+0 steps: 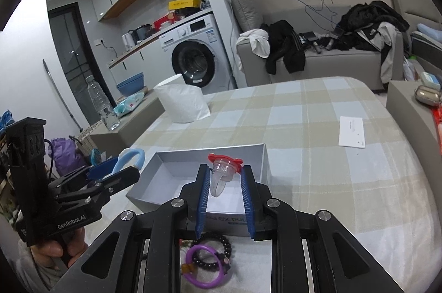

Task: Organize jewelry
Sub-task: 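Carry the blue bangle into the grey box with the left tool while the right tool drops the charm in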

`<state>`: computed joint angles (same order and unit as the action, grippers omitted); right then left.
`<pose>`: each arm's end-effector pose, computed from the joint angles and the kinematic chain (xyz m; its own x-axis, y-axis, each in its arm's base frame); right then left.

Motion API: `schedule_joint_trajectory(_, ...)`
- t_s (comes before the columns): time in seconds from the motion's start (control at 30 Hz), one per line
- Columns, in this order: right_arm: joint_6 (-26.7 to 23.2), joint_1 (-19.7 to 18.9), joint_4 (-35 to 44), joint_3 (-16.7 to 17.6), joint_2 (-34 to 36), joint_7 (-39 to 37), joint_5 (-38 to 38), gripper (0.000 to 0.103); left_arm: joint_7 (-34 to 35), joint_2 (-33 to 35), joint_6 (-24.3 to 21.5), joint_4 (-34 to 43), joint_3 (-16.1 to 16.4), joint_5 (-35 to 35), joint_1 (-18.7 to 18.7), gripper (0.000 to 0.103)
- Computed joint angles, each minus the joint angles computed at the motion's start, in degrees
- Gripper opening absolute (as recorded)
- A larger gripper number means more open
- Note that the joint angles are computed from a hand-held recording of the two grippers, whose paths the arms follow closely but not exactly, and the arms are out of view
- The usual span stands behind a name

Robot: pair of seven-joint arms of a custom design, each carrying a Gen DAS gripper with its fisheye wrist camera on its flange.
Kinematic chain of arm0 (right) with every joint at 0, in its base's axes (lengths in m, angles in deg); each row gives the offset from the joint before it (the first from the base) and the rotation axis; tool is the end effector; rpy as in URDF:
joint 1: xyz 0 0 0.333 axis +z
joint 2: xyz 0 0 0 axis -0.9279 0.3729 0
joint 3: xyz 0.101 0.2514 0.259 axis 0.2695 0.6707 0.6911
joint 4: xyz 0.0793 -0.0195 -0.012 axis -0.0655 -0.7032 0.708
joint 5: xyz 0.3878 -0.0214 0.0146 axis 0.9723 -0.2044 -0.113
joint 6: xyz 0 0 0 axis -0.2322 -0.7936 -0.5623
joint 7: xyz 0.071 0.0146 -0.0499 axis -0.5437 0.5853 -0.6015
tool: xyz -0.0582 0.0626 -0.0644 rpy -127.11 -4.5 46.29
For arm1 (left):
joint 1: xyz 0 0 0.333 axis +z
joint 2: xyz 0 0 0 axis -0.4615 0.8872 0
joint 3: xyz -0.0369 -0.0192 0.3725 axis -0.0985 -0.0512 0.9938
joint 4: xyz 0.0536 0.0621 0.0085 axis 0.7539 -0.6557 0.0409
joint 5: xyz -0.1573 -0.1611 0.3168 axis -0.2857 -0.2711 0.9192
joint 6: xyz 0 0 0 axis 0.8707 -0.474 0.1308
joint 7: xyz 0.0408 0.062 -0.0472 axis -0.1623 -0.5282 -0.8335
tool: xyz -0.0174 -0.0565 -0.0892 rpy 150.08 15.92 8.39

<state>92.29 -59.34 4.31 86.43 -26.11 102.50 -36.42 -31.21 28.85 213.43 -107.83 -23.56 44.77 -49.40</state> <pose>0.7084 0.1818 0.6309 0.5398 -0.7942 -0.2791 -0.6069 -0.1375 -0.7828 0.6558 -0.3249 0.5440 0.0227 -0.9945 0.1019 -0.5472 -0.0977 -0.8313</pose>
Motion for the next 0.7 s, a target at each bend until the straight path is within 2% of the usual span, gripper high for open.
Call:
schedule_joint_trajectory(0.37,-3.32,0.65,2.26,-0.25,2.3,2.63,-3.18,0.022,4.57,1.47,-1.47,1.15,-0.95,-3.83,0.15,0.057)
schedule_joint_trajectory(0.7,-5.83,1.83,4.56,-0.12,4.47,3.83,-6.74,0.023,6.91,1.7,-3.28,1.33,-0.53,-4.86,-0.39,0.057)
